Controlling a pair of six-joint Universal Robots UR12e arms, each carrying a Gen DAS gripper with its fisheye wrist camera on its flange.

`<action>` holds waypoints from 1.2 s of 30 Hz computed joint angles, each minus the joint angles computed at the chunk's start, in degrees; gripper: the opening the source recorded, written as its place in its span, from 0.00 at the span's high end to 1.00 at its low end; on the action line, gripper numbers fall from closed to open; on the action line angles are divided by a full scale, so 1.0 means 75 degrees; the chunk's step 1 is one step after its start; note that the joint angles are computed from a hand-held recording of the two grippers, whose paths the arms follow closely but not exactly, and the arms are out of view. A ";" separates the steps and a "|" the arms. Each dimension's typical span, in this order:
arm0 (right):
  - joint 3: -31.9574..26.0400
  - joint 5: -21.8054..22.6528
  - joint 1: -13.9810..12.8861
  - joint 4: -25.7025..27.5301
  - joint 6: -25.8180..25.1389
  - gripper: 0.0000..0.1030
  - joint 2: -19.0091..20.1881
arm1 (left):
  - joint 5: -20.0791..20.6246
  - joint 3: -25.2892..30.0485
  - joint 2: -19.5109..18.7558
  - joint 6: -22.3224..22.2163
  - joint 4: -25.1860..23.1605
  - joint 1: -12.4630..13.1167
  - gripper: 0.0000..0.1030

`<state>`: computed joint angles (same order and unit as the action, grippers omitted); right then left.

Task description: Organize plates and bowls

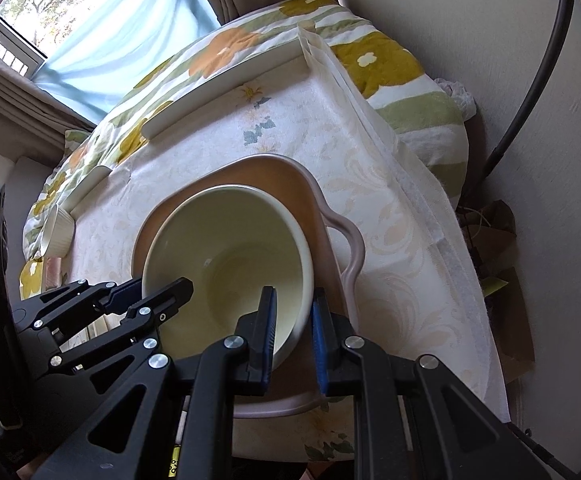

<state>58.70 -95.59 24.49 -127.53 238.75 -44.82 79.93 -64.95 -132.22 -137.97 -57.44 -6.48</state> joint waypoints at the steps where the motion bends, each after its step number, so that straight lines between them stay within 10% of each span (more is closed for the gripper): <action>1: 0.0038 -0.0025 0.0004 -0.0073 0.0001 0.85 -0.0025 | -0.0023 -0.0001 0.0005 -0.0025 0.0010 0.0005 0.84; 14: 0.0323 -0.0459 0.0056 -0.0555 -0.0290 0.85 -0.0374 | -0.0606 -0.0186 0.0347 -0.0475 0.0341 0.0199 0.84; 21: -0.0007 -0.0630 0.0091 -0.1060 -0.1415 0.85 -0.0329 | -0.1367 -0.0655 0.0830 -0.1923 0.2087 0.0636 0.84; 23: -0.0285 -0.0552 0.0102 -0.1171 -0.1920 0.85 -0.0201 | -0.1474 -0.0836 0.0950 -0.2522 0.2807 0.0781 0.71; 25: -0.0566 -0.0436 0.0113 -0.1261 -0.2380 0.85 -0.0053 | -0.1347 -0.1062 0.1081 -0.3197 0.3688 0.0917 0.15; 28: -0.0980 -0.0188 0.0114 -0.1421 -0.2992 0.84 0.0187 | -0.1112 -0.1399 0.1248 -0.3933 0.4945 0.1114 0.00; 30: -0.1287 0.0017 0.0105 -0.1521 -0.3323 0.66 0.0378 | -0.0906 -0.1354 0.1290 -0.4104 0.4894 0.1211 0.00; 32: -0.1638 0.0294 0.0078 -0.1651 -0.3586 0.16 0.0602 | -0.0492 -0.1255 0.1293 -0.4297 0.4665 0.1275 0.00; 36: -0.2834 0.0686 0.0064 -0.1197 -0.4145 0.11 0.1231 | -0.0109 -0.1090 0.1245 -0.4692 0.4352 0.1497 0.00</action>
